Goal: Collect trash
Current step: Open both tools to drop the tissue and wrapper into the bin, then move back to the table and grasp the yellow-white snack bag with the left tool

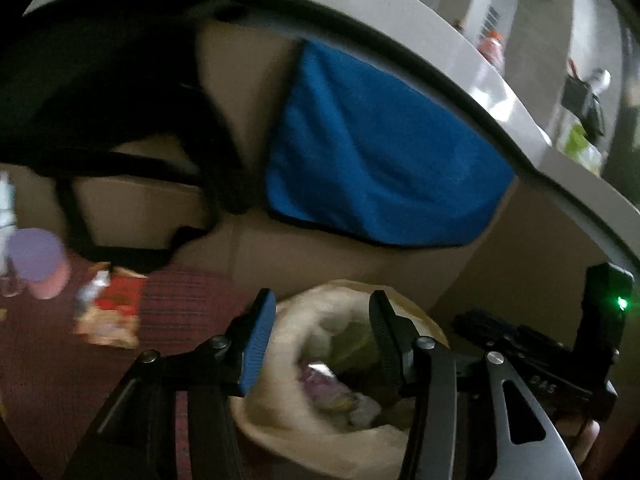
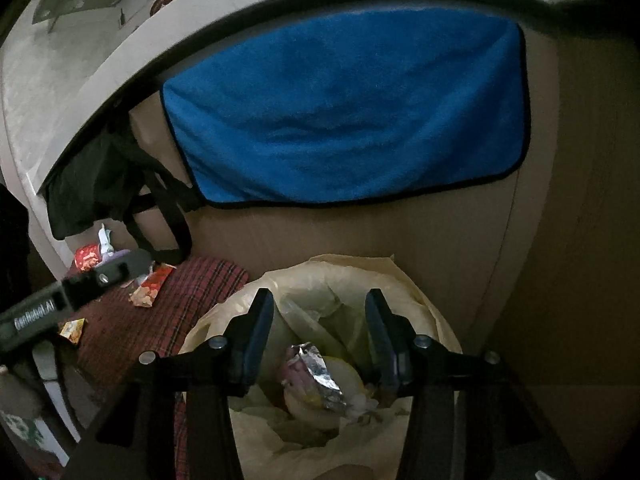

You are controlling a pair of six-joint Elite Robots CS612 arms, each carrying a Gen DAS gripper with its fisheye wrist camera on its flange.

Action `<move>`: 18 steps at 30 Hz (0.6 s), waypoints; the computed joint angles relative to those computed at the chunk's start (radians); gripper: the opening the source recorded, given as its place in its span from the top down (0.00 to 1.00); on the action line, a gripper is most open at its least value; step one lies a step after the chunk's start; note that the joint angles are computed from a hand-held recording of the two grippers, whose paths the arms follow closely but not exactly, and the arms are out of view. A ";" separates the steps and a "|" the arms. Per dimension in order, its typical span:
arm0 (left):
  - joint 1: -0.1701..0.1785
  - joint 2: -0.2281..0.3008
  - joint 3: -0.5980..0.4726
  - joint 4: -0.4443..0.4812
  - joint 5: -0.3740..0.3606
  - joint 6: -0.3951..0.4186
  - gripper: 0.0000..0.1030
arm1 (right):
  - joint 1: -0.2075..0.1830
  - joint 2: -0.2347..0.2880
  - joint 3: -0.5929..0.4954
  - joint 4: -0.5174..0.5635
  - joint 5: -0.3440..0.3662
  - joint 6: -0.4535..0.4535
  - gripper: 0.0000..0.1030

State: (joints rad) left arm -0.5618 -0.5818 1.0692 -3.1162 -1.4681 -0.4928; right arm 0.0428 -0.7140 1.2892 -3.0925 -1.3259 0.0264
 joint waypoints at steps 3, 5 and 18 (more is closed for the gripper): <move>0.006 -0.045 0.078 -0.024 0.066 -0.023 0.52 | 0.008 -0.010 0.014 -0.029 -0.010 -0.005 0.56; 0.009 -0.080 0.143 -0.045 0.117 -0.027 0.52 | 0.017 -0.016 0.021 -0.048 -0.013 -0.007 0.56; 0.052 -0.254 0.501 -0.115 0.334 -0.204 0.52 | 0.107 -0.004 -0.004 -0.030 0.075 -0.085 0.56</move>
